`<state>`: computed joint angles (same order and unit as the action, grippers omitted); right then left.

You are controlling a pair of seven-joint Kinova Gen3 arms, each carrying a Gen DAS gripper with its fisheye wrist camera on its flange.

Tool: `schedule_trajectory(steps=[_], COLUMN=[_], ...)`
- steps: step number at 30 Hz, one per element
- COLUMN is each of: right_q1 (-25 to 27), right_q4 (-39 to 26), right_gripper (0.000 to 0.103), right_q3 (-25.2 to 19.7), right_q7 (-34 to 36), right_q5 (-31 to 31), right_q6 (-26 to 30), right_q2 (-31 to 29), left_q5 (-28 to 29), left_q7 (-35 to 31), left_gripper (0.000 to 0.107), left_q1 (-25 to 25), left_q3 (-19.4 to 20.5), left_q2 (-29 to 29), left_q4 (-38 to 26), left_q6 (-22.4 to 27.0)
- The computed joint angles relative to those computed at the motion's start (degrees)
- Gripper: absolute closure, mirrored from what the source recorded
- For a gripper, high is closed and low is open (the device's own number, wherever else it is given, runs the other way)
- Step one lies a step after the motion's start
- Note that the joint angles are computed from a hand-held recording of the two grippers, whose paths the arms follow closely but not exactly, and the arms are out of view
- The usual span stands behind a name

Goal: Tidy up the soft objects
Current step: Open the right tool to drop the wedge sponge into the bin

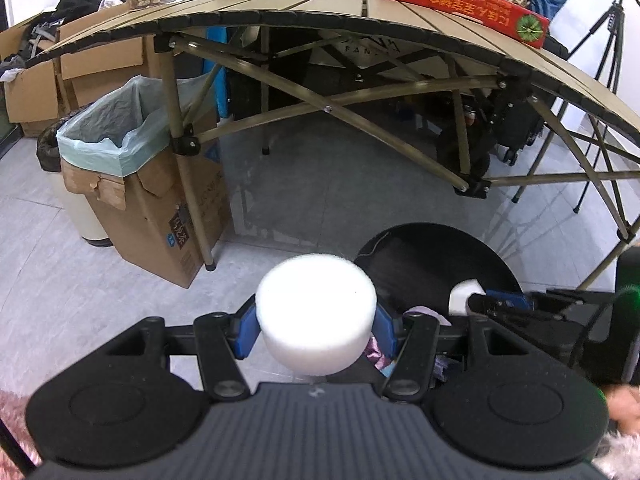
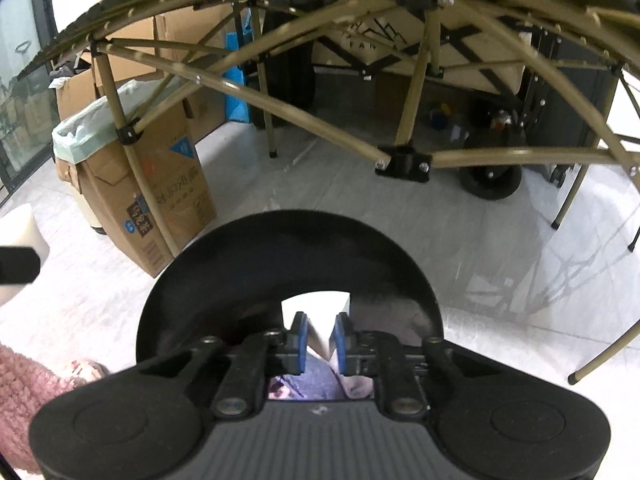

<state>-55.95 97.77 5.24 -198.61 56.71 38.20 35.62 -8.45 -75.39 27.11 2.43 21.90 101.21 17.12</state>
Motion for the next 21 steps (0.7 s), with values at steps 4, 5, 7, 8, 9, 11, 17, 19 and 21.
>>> schedule_trajectory(steps=[4, 5, 7, 8, 9, 11, 17, 19, 21], right_q1=[0.46, 0.46, -0.05, -0.16, -0.22, -0.45, 1.69, 2.23, 2.0], right_q4=[-0.46, -0.59, -0.82, -1.26, -1.76, -2.32, -2.04, -2.84, -3.49], right_gripper=[0.07, 0.063, 0.038, 0.033, 0.022, 0.011, 0.0, 0.0, 0.0], right_q3=[-0.52, -0.57, -0.35, -0.46, -0.63, -0.78, -2.37, -2.84, -2.89], right_q7=[1.4, 1.64, 1.64, 2.11, 2.72, 3.18, 4.58, 6.22, 7.43], right_q5=[-0.97, -1.26, -1.37, -1.72, -2.19, -2.7, -5.93, -8.05, -9.49], right_q6=[0.67, 0.88, 1.8, 2.74, 3.81, 5.42, 4.84, 6.05, 8.11], right_q2=[0.13, 0.16, 0.29, 0.41, 0.51, 0.53, -0.91, -1.06, -1.36], left_q5=[-0.13, -0.17, -0.65, -0.98, -1.09, -0.93, -1.32, -1.35, -1.44], left_q7=[0.61, 0.63, 1.11, 1.54, 1.7, 1.84, 1.68, 1.46, 1.27], left_gripper=[0.05, 0.05, 0.05, 0.05, 0.05, 0.05, 0.05, 0.05, 0.05], left_q1=[0.26, 0.22, 0.77, 1.2, 1.19, 0.81, 0.88, 0.95, 1.18], left_q3=[-0.37, -0.34, -0.96, -1.45, -1.5, -1.16, -0.73, -0.49, -0.32], left_q2=[0.35, 0.31, 0.18, 0.15, 0.14, 0.2, 0.62, 0.98, 1.51], left_q4=[-0.64, -0.57, -0.32, -0.27, -0.26, -0.42, -0.94, -1.39, -2.06], left_q6=[0.36, 0.27, -0.08, -0.12, -0.11, 0.16, 0.41, 0.72, 1.03])
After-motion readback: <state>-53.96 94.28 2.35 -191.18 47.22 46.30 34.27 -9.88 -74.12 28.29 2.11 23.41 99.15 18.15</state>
